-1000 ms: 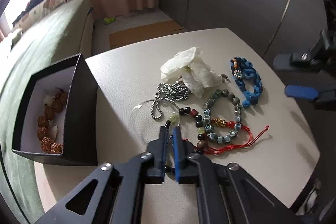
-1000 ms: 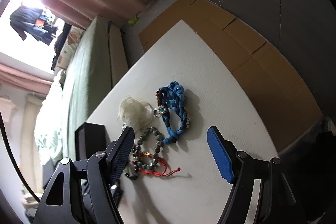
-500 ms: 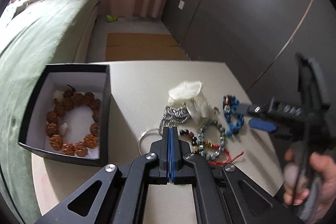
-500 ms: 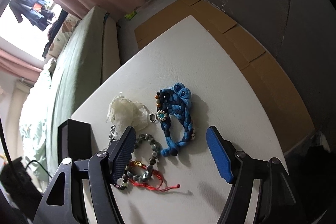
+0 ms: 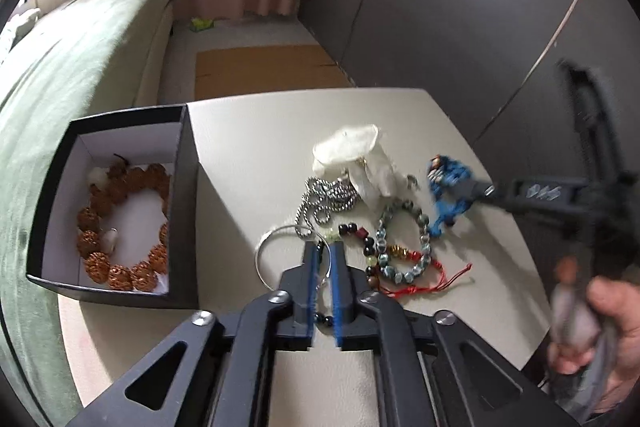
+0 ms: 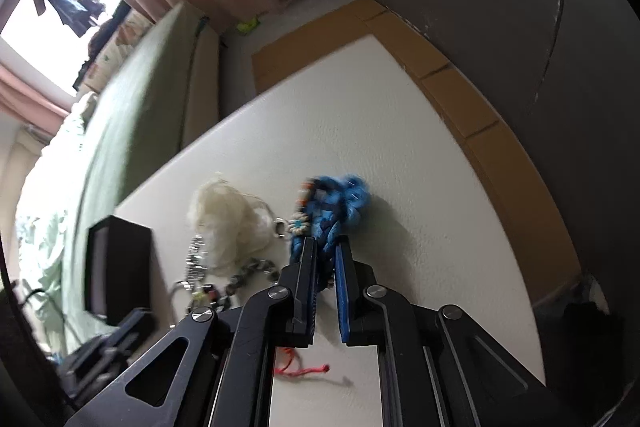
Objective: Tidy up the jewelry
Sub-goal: 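Grasp the blue braided bracelet with the right tool, then carry the blue braided bracelet with the right tool into the black box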
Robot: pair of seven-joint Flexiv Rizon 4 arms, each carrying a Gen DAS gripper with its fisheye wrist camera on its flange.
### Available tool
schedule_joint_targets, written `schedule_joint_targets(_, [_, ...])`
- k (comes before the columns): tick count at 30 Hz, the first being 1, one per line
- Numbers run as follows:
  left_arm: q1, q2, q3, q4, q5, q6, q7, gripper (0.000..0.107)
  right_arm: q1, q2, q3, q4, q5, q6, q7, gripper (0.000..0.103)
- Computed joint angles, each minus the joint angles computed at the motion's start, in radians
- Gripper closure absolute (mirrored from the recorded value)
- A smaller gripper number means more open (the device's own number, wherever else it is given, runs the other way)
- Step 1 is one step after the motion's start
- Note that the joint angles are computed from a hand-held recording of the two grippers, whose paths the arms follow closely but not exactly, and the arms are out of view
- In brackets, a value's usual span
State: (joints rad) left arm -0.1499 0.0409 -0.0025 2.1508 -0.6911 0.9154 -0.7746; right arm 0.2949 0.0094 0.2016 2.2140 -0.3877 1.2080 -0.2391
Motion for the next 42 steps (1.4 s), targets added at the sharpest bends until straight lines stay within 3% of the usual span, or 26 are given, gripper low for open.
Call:
schedule_joint_targets(2, [-0.006,0.005,-0.003,0.009,0.006,0.013,0.007,0.064,-0.007,0.027,0.002,0.014,-0.02,0.005,0.012,0.093])
schedule_joint_targets(3, [-0.011,0.01,-0.005,0.018,0.008,0.03,0.015,0.057,-0.011,0.041,0.004,0.025,-0.023,0.016,0.016,0.093])
schedule_joint_targets(6, [-0.03,0.022,-0.009,0.042,-0.002,0.084,0.05,0.053,-0.022,0.062,0.009,0.043,-0.008,0.057,0.018,0.093])
schedule_joint_targets(9, [-0.032,0.013,-0.013,0.047,0.065,0.111,0.017,0.053,-0.037,0.083,0.015,0.063,-0.018,0.098,0.034,0.093])
schedule_joint_targets(18, [-0.03,-0.017,-0.021,0.061,0.241,0.191,-0.046,0.072,-0.051,0.098,0.025,0.066,-0.011,0.139,0.029,0.093])
schedule_joint_targets(20, [-0.033,-0.02,-0.021,0.06,0.192,0.176,-0.024,0.09,-0.049,0.095,0.025,0.06,-0.001,0.132,0.023,0.093])
schedule_joint_targets(22, [-0.032,-0.022,-0.02,0.059,0.181,0.177,-0.023,0.097,-0.047,0.091,0.025,0.058,0.004,0.131,0.021,0.093])
schedule_joint_targets(27, [-0.03,-0.018,-0.018,0.057,0.149,0.179,-0.01,0.1,-0.044,0.091,0.025,0.053,0.016,0.12,0.008,0.093])
schedule_joint_targets(31, [-0.032,-0.003,-0.011,0.056,0.051,0.16,0.03,0.1,-0.043,0.086,0.026,0.047,0.009,0.109,0.012,0.093])
schedule_joint_targets(42, [0.008,-0.002,0.015,-0.003,-0.188,-0.067,0.035,0.104,-0.023,0.062,0.024,0.027,0.0,0.109,0.007,0.093])
